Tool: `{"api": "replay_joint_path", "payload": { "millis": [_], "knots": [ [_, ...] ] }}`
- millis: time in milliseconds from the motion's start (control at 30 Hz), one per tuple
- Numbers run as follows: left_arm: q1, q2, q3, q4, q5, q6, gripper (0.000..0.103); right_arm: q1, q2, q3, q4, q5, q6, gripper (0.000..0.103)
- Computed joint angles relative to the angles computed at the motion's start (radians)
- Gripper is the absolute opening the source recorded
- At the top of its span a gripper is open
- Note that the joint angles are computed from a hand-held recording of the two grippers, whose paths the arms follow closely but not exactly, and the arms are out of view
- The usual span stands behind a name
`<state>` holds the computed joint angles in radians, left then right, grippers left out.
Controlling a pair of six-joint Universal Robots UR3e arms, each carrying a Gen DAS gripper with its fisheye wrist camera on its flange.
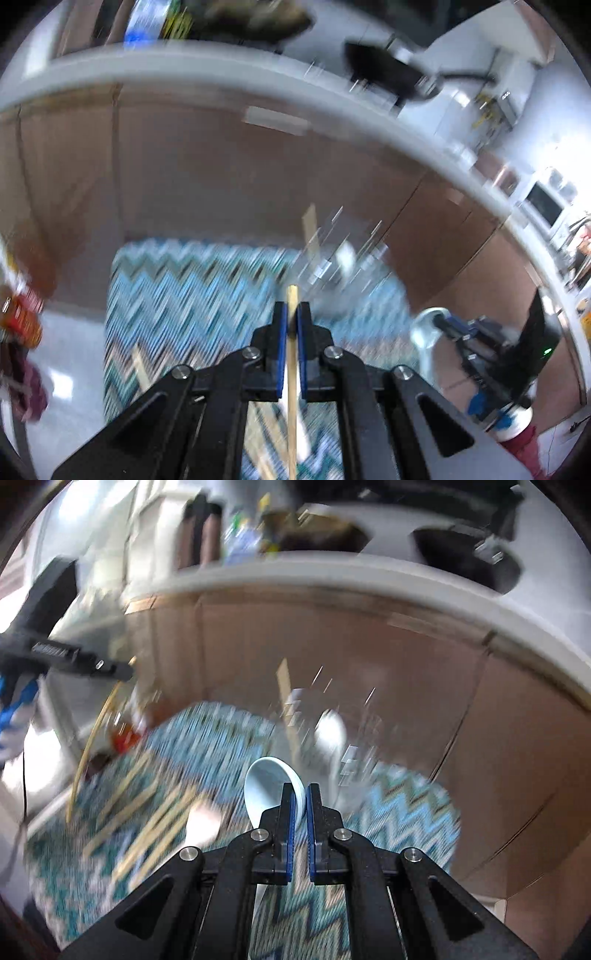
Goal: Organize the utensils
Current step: 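Carry the spoon with the right tool while the left tool carries the chopstick to the holder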
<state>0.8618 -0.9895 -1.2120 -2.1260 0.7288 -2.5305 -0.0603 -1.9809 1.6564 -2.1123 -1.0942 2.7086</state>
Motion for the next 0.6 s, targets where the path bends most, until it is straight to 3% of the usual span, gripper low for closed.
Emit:
{"api": "replay_joint_path", "payload": {
  "millis": [167,267,400,600],
  "knots": [
    [-0.323,-0.15,-0.095,0.793,0.054,-0.589,0.005,0.078,0.195,-0.143,-0.316,-0.115,0.224,0.005],
    [-0.496,-0.284,-0.113,1.201,0.214,-0.858,0.005,0.11,0.314,-0.213,-0.477,-0.158,0.31,0.005],
    [-0.711,-0.458,-0.082,1.494,0.513,-0.972,0.005,0.176,0.467,-0.274,-0.663,-0.28,0.361,0.006],
    [-0.899,-0.672,-0.055,1.75,0.83,-0.976,0.005,0.239,0.651,-0.328,-0.852,-0.424,0.379,0.006]
  ]
}}
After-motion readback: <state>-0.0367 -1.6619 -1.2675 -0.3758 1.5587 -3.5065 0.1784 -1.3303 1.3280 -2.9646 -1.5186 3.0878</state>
